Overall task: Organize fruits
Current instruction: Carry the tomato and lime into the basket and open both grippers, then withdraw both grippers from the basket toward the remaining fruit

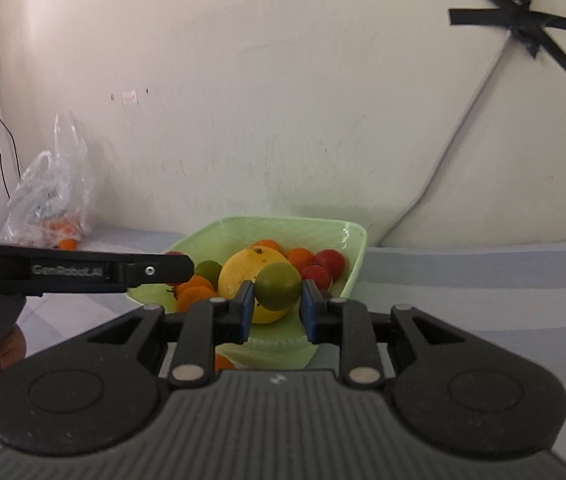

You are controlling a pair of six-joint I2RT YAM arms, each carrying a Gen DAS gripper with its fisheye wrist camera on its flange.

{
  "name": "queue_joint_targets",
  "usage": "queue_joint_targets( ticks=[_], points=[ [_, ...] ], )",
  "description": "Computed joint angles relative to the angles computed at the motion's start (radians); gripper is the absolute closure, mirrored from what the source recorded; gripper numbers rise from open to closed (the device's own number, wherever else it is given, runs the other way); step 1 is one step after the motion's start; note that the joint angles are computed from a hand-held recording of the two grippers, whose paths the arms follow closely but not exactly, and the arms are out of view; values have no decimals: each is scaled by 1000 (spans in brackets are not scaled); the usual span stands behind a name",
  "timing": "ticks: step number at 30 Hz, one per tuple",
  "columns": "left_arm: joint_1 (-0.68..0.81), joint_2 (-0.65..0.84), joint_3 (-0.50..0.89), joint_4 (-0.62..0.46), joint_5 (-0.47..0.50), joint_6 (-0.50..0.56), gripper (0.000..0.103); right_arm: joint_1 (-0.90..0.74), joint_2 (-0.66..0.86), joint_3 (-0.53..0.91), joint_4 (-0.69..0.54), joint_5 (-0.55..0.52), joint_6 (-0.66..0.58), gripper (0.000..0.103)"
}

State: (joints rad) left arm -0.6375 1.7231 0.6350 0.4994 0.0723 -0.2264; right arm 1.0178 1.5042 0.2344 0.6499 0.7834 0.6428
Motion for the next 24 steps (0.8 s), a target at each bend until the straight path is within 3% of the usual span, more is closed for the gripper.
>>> queue_joint_targets(
  ticks=[3,6,12,15,21,24],
  points=[
    [-5,11,5,5,-25,-3,56,-26,23,19,-6,-25,-7,74],
    [-11,-29,-37,32,-26,1,54,-20,-8,-11,20,-7,0,62],
    [-15,-180,-158,24,5,-23,54,90,-143,-74,-75,89,102,61],
    [-36,-239,-231,10,18,-34,54,183,-193,-93,-194,132,237,61],
    [-98,-291,-337,13,29,-85,50,432,-172,-89,-437,212,635,61],
    [-155,-325,-367,-8,-51,-103,50,542,-97,-31,-574,256,816,61]
  ],
)
